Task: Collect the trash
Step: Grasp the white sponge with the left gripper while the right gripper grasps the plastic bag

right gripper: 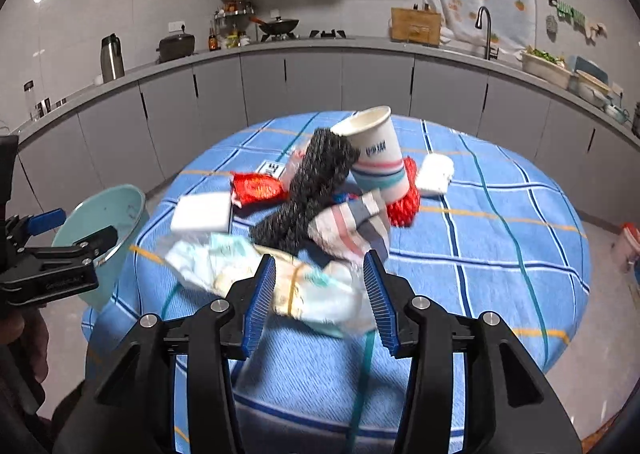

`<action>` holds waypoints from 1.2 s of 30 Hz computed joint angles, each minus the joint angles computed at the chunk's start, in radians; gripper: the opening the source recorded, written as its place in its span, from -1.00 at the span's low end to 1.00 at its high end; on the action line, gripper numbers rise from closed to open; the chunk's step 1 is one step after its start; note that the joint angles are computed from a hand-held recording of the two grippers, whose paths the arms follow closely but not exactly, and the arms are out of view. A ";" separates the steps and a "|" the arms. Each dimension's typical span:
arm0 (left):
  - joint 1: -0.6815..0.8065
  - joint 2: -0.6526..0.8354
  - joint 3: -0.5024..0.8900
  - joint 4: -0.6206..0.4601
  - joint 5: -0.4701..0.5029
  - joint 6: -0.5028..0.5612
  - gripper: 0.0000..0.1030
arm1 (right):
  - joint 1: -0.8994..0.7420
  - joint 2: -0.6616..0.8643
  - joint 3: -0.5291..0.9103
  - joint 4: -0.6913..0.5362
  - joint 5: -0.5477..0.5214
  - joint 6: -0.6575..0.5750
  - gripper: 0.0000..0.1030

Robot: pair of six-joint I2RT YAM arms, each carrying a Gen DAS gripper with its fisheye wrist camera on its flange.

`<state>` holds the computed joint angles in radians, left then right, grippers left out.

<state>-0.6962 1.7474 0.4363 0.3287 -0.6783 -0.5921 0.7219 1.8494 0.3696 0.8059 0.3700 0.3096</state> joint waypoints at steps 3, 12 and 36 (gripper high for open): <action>-0.007 0.018 0.007 0.004 -0.003 -0.003 0.89 | 0.005 -0.012 0.001 -0.012 -0.014 -0.003 0.03; 0.010 0.023 0.012 0.010 0.005 0.010 0.89 | 0.047 0.081 0.083 -0.056 0.017 -0.063 0.28; 0.063 0.027 0.022 0.041 0.047 0.050 0.89 | -0.018 0.046 0.146 -0.148 -0.093 -0.045 0.26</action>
